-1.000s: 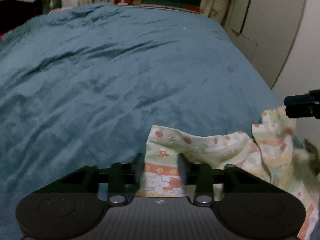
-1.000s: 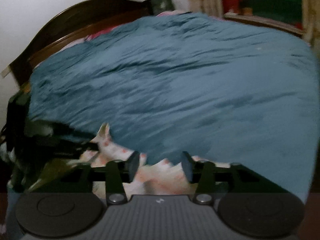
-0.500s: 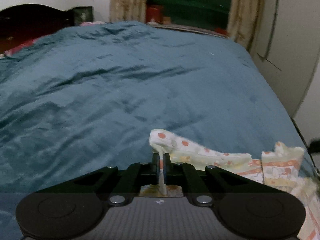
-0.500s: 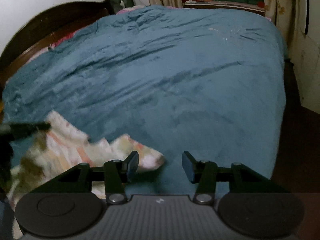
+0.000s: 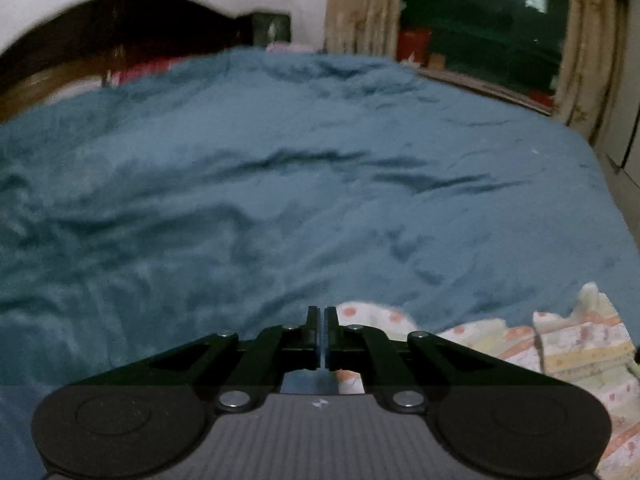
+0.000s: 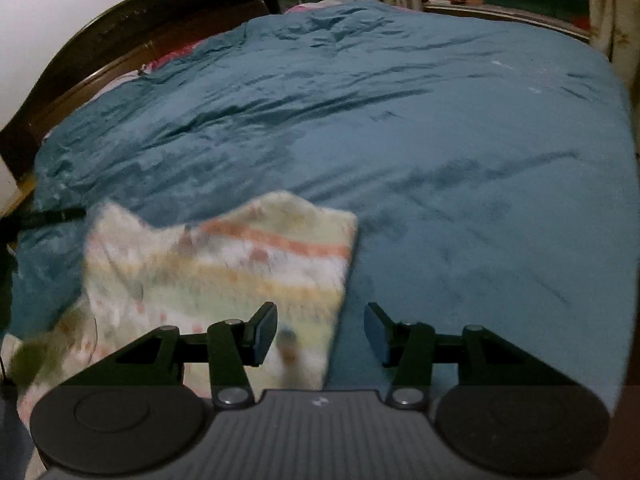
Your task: Fold clothes
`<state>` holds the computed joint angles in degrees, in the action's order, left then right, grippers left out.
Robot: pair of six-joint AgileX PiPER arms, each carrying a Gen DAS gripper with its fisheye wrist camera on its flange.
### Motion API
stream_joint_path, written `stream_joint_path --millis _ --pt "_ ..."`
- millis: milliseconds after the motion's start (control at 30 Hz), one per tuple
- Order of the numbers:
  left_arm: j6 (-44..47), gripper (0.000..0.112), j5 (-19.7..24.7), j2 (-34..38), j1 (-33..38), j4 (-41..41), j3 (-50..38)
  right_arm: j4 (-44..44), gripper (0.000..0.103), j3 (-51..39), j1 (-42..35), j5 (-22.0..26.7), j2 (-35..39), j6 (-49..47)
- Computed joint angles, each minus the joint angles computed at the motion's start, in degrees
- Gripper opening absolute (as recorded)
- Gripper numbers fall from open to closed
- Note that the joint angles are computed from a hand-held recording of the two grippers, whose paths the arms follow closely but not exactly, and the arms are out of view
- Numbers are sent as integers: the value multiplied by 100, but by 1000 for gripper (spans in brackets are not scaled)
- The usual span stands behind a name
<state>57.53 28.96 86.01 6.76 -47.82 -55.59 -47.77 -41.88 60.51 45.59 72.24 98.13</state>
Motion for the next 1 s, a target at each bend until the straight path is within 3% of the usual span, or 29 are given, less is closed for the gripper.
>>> stream_joint_path --millis 167,233,300,333,467,567,600,833,933,1000 --pt "-68 6 835 396 364 -156 -340 227 48 -62 -1173 -1047 261 -398" --pt "-215 16 935 531 327 -53 -435 470 46 -90 -1591 -1364 413 -696" --pt "-483 52 879 653 186 148 -507 738 46 -76 -1927 -1740 527 -1024" --pt "-625 54 826 715 109 237 -539 754 41 -107 -1990 -1809 593 -1097" --pt "-663 49 825 1059 -8 -35 -642 766 16 -227 -2109 -1922 779 -1220" --pt "-460 7 767 1145 -64 -295 -597 494 11 -318 -1922 -1692 794 -996" --pt "-275 2 663 1055 -62 -426 -487 321 10 -377 -1769 -1513 755 -865" --pt "1071 1 419 23 486 -1680 158 -1591 9 -912 -435 -77 454 249" --pt "538 2 145 244 329 -1226 -83 -2185 10 -1032 -306 265 666 635" --pt "32 6 -116 478 140 -753 -223 -1793 16 -1199 -720 35 1086 204"
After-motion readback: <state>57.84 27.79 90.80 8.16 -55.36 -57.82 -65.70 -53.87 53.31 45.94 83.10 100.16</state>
